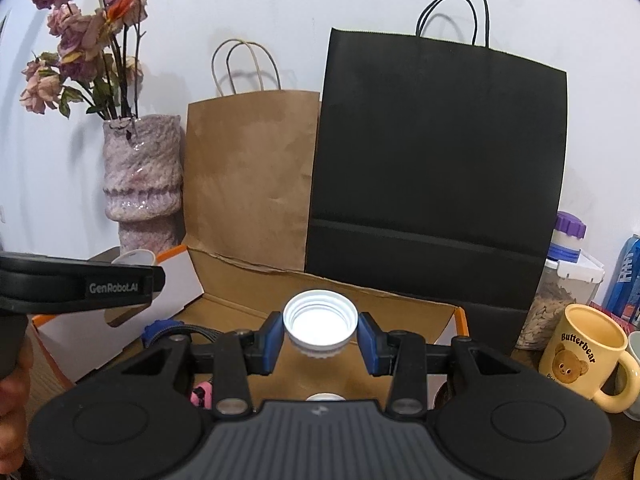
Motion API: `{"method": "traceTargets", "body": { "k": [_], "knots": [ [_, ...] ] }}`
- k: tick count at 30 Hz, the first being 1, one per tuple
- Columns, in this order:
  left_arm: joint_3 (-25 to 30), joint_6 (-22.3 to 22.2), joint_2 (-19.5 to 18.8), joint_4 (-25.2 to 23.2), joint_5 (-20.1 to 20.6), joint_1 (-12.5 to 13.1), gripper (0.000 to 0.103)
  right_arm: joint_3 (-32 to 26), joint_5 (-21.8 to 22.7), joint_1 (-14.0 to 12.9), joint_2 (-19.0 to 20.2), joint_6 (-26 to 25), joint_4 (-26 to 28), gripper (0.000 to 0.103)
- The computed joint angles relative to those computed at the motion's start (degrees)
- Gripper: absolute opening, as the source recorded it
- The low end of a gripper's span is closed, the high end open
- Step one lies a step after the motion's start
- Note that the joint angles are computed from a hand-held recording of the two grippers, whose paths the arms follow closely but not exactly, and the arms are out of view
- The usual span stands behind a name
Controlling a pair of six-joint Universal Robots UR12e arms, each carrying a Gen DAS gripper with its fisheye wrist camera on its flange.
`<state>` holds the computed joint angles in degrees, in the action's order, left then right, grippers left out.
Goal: Organize rigid objects
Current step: 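Carry the tape roll with the left gripper while the right carries the cap over the box, then open both grippers to drop the tape roll and the white cap into the box, then raise both open grippers out of the box and move them back over the table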
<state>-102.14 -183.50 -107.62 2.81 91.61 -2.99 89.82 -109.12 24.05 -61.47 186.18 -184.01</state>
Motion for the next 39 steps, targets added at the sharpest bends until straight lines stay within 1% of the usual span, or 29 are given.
{"method": "traceTargets", "body": {
  "k": [6,8,9,10,11,12,13,14,15,32,39],
  "knots": [
    [0.22,0.08,-0.11,-0.78,0.76,-0.07,0.044,-0.02,-0.29,0.09,0.04,-0.05,0.62,0.039],
    [0.27,0.18,-0.12,-0.93,1.04,-0.09,0.049,0.21,-0.12,0.00,-0.09,0.27,0.71,0.040],
    [0.27,0.22,-0.13,-0.92,1.07,-0.06,0.060,0.31,0.11,-0.08,-0.21,0.50,1.10,0.048],
    [0.25,0.21,-0.14,-0.78,1.06,-0.04,0.073,0.35,-0.07,-0.09,-0.26,0.74,1.26,0.056],
    [0.20,0.17,-0.17,-0.43,1.17,-0.03,0.079,0.38,-0.65,-0.02,-0.20,0.77,0.98,0.073],
    [0.12,-0.02,-0.21,0.11,1.49,-0.05,0.088,0.39,-1.40,0.08,-0.11,0.74,0.62,0.087],
    [0.08,-0.23,-0.22,0.47,1.80,-0.09,0.098,0.43,-1.95,0.14,-0.05,0.74,0.28,0.091],
    [0.05,-0.45,-0.22,0.72,1.88,-0.06,0.103,0.51,-2.04,0.11,-0.08,0.83,0.13,0.097],
    [-0.04,-0.87,-0.22,1.16,1.83,0.00,0.103,0.57,-1.91,0.06,-0.15,1.01,0.27,0.103],
    [-0.02,-0.95,-0.02,0.37,2.16,0.00,0.103,0.64,-2.37,0.26,-0.26,0.51,0.47,0.103],
    [-0.13,0.01,0.29,-0.01,3.16,-0.10,0.103,0.79,-2.66,0.32,-0.54,1.29,0.96,0.103]
  ]
}}
